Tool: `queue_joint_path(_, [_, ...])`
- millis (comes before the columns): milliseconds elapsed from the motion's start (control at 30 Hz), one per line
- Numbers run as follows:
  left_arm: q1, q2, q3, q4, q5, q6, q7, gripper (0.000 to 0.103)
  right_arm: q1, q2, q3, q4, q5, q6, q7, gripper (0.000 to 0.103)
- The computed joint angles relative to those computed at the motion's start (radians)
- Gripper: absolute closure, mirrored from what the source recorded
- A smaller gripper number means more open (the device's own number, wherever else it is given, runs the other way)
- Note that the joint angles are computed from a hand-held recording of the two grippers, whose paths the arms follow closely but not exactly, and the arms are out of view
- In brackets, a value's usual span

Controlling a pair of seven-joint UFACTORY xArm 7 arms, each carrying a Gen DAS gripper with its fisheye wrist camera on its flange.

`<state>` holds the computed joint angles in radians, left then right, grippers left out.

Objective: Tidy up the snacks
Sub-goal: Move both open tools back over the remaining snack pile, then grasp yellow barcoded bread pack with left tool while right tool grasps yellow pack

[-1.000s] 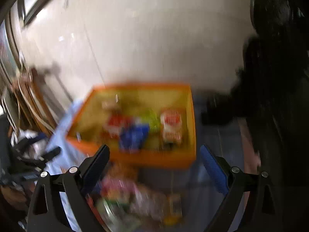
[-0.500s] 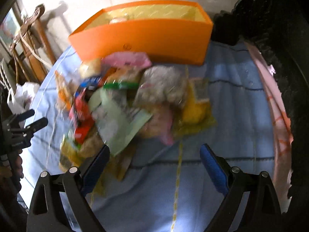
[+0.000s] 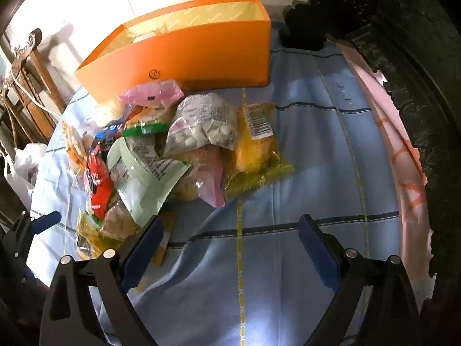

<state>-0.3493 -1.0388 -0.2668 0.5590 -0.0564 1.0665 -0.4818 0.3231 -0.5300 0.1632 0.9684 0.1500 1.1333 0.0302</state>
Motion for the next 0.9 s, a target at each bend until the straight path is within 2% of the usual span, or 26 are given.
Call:
queue_joint_path(100, [0.009,0.055,-0.033,-0.007,-0.035,-0.03,-0.079,0.005,0.003,-0.003,0.006,-0.006,-0.012,0.004,-0.008,0.008])
queue_joint_path(167, [0.005,0.101,-0.067,-0.007,-0.011,-0.028,-0.099,0.004,0.001,0.002,0.009,-0.004,-0.021,0.004,-0.008,0.008])
queue_joint_path(200, [-0.005,0.112,-0.079,-0.01,0.005,-0.021,-0.103,0.009,-0.002,0.005,0.01,-0.003,-0.028,0.002,-0.007,0.008])
queue_joint_path(233, [-0.021,0.101,-0.084,-0.024,0.015,-0.035,-0.105,0.02,-0.004,0.007,0.01,-0.003,-0.033,-0.003,-0.006,0.008])
queue_joint_path(333, [-0.047,0.089,-0.07,-0.027,0.029,-0.037,-0.107,0.028,-0.019,0.022,0.01,-0.006,-0.06,-0.037,-0.004,0.008])
queue_joint_path(500, [-0.069,0.034,-0.045,-0.048,0.023,0.009,-0.12,0.029,-0.022,0.096,0.011,0.008,-0.079,-0.11,-0.016,0.008])
queue_joint_path(700, [-0.071,-0.011,-0.044,-0.051,0.015,0.066,-0.126,0.029,-0.035,0.238,0.037,0.081,-0.145,-0.178,0.064,0.009])
queue_joint_path(767, [-0.074,-0.041,-0.033,-0.063,0.007,0.083,-0.127,0.029,-0.031,0.284,0.041,0.115,-0.173,-0.138,0.077,0.016])
queue_joint_path(800, [-0.074,-0.054,-0.028,-0.068,0.0,0.088,-0.129,0.029,-0.02,0.319,0.029,0.137,-0.147,-0.091,0.048,0.032])
queue_joint_path(833, [-0.073,-0.065,-0.024,-0.073,-0.006,0.095,-0.13,0.029,-0.014,0.322,0.012,0.14,-0.101,-0.086,0.024,0.04])
queue_joint_path(900, [-0.069,-0.088,-0.022,-0.077,-0.009,0.115,-0.13,0.028,-0.011,0.33,-0.01,0.153,-0.044,-0.061,-0.012,0.048])
